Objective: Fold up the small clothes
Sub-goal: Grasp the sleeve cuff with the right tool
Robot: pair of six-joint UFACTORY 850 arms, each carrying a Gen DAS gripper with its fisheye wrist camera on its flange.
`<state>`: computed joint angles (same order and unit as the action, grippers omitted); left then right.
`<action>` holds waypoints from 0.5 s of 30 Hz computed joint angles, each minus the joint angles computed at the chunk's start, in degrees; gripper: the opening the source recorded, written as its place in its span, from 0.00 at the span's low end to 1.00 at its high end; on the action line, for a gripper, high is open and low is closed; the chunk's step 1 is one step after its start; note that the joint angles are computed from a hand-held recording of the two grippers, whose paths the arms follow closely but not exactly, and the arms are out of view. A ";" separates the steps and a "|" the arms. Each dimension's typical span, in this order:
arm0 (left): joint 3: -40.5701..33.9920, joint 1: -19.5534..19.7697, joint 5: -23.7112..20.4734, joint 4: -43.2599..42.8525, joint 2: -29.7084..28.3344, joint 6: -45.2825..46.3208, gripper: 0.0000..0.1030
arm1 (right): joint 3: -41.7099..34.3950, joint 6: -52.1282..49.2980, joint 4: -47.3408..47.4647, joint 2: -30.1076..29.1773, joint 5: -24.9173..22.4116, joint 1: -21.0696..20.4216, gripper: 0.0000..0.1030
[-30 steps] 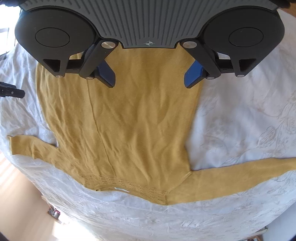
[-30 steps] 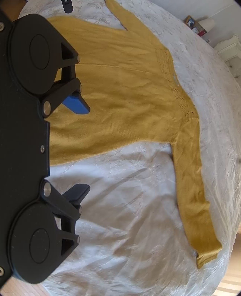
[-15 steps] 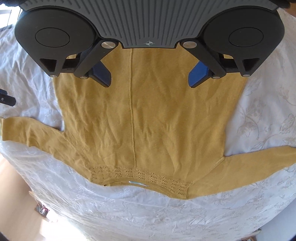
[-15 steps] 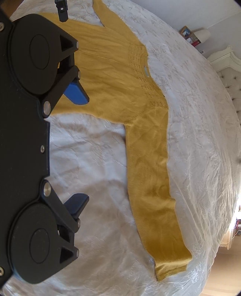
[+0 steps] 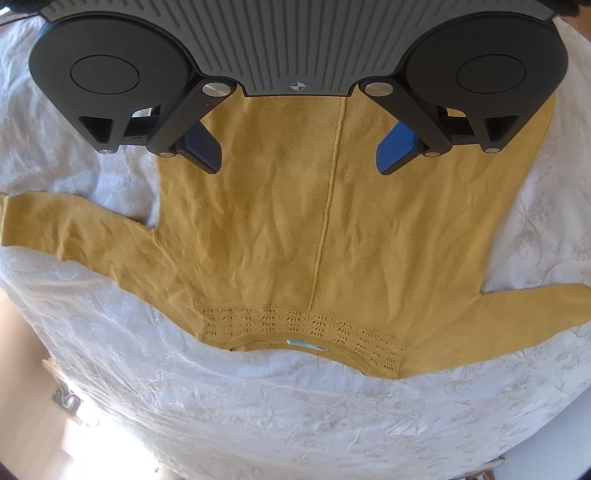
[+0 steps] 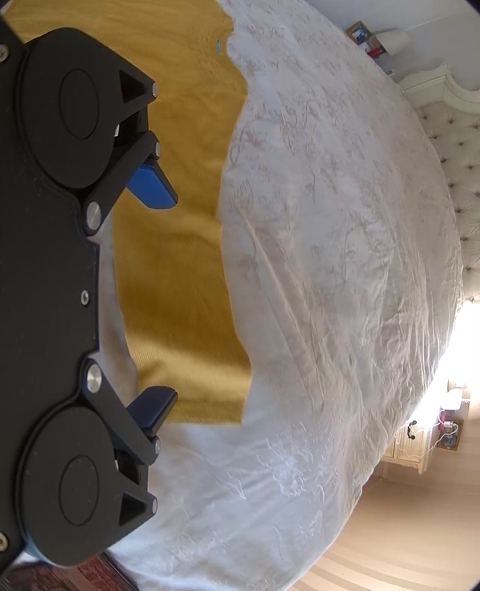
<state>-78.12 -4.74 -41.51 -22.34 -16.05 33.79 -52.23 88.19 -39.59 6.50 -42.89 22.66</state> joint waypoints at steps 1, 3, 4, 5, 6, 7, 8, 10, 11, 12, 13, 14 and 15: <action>0.02 -0.24 -0.09 0.17 0.01 -0.41 0.89 | 0.85 -1.42 0.75 0.71 0.24 -1.38 0.99; 0.23 -0.73 0.14 0.85 0.21 -1.30 0.89 | 2.45 -2.96 2.07 1.84 1.58 -3.54 0.98; 0.31 -0.97 0.23 1.30 0.31 -1.72 0.89 | 3.27 -3.47 2.42 2.31 2.30 -4.69 0.98; 0.37 -1.18 0.20 1.79 0.40 -2.12 0.89 | 3.89 -3.72 2.78 2.39 3.11 -5.58 0.97; 0.36 -1.33 0.15 2.28 0.39 -2.53 0.89 | 4.40 -4.06 3.42 2.30 4.07 -6.39 0.96; 0.38 -1.48 0.13 2.83 0.39 -3.04 0.89 | 4.97 -4.77 4.36 2.21 5.40 -7.38 0.93; 0.37 -1.55 0.06 3.33 0.41 -3.43 0.89 | 5.33 -5.11 5.01 1.93 6.40 -7.95 0.91; 0.26 -1.70 -0.08 4.25 0.35 -4.17 0.89 | 5.85 -6.28 6.90 0.87 8.59 -9.19 0.86; 0.25 -1.77 -0.10 4.70 0.40 -4.56 0.89 | 6.31 -6.51 7.53 0.58 9.54 -9.69 0.81; 0.19 -1.77 -0.10 4.95 0.40 -4.78 0.89 | 6.43 -5.61 7.02 0.12 9.85 -9.70 0.78; 0.19 -1.71 -0.04 5.08 0.44 -4.88 0.89 | 6.63 -4.28 6.16 -0.02 10.19 -9.58 0.71; 0.17 -1.64 -0.01 5.15 0.47 -4.97 0.89 | 6.74 -3.36 5.73 -0.03 10.78 -9.57 0.60; 0.12 -1.55 0.00 5.22 0.44 -5.09 0.89 | 6.52 -2.48 5.39 -0.13 10.69 -9.44 0.54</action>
